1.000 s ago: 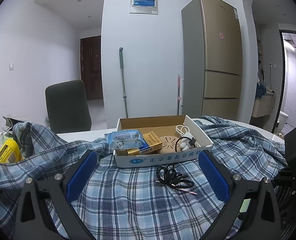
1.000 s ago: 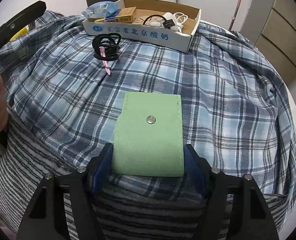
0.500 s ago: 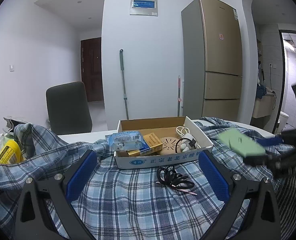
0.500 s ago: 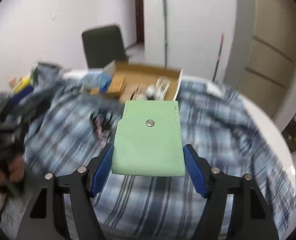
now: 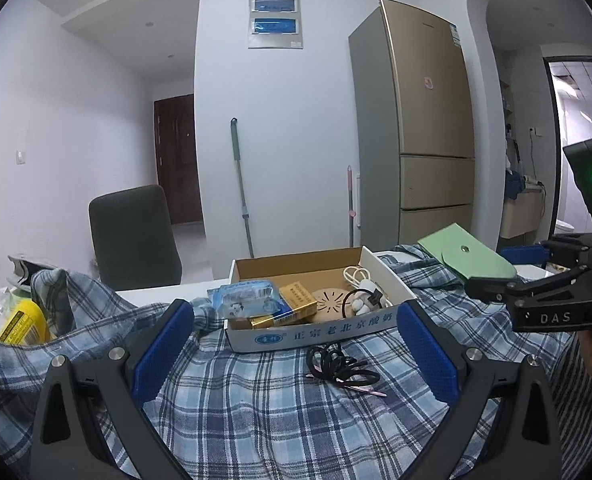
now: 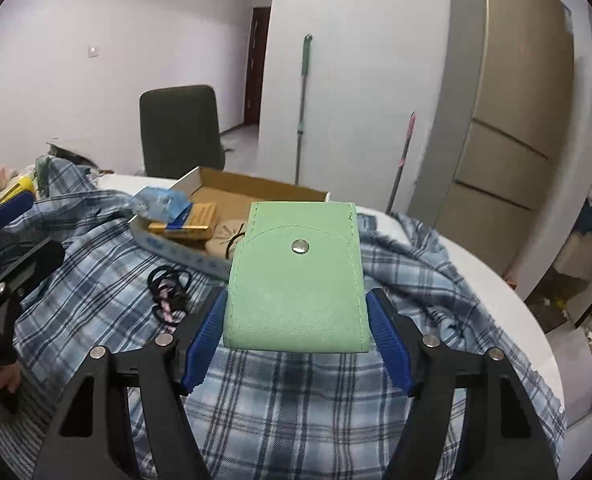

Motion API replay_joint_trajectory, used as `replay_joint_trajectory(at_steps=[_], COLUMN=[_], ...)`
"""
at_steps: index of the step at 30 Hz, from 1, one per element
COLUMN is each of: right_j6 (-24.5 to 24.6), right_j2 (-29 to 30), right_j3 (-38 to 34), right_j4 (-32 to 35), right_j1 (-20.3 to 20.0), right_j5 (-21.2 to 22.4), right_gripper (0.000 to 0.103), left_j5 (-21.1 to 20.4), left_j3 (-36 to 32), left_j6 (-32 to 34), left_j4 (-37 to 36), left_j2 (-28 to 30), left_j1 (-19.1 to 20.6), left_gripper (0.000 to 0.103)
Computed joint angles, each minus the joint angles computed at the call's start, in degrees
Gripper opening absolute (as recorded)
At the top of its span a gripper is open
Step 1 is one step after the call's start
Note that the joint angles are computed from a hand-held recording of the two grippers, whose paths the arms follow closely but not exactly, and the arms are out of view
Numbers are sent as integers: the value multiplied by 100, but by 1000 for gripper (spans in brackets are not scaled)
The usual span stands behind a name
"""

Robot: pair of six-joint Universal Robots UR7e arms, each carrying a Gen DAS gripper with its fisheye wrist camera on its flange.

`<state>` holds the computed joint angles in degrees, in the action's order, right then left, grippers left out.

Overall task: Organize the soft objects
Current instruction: 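Carry the green pouch with the right gripper beside the box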

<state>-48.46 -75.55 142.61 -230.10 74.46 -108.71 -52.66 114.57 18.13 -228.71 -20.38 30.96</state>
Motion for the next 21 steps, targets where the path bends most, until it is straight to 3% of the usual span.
replay_joint_trajectory(at_steps=[3,8,11,15,21], right_j6=[18,521,511,347,375], right_j2=[-100,-307,-334,-481,-458], right_j3=[16,10,-1,154,79], right_j4=[101,373,410,419,494], right_j1=[-116,-444,-542,-776,-558], right_j5=[237,603,648,1239,892], right_gripper=[69,69,69,69,69], left_j5=[-43,-15,-35,-316,-315], left_j3=[20,4,-3,47,79], left_j6=[-25,-12,3,-63,30], left_j4=[-4,37,62,143,127], left_j2=[-6,-12,-27,-126,-116], left_j1=[-10,-14,10,114,79], left_gripper=[103,103,103,103,103])
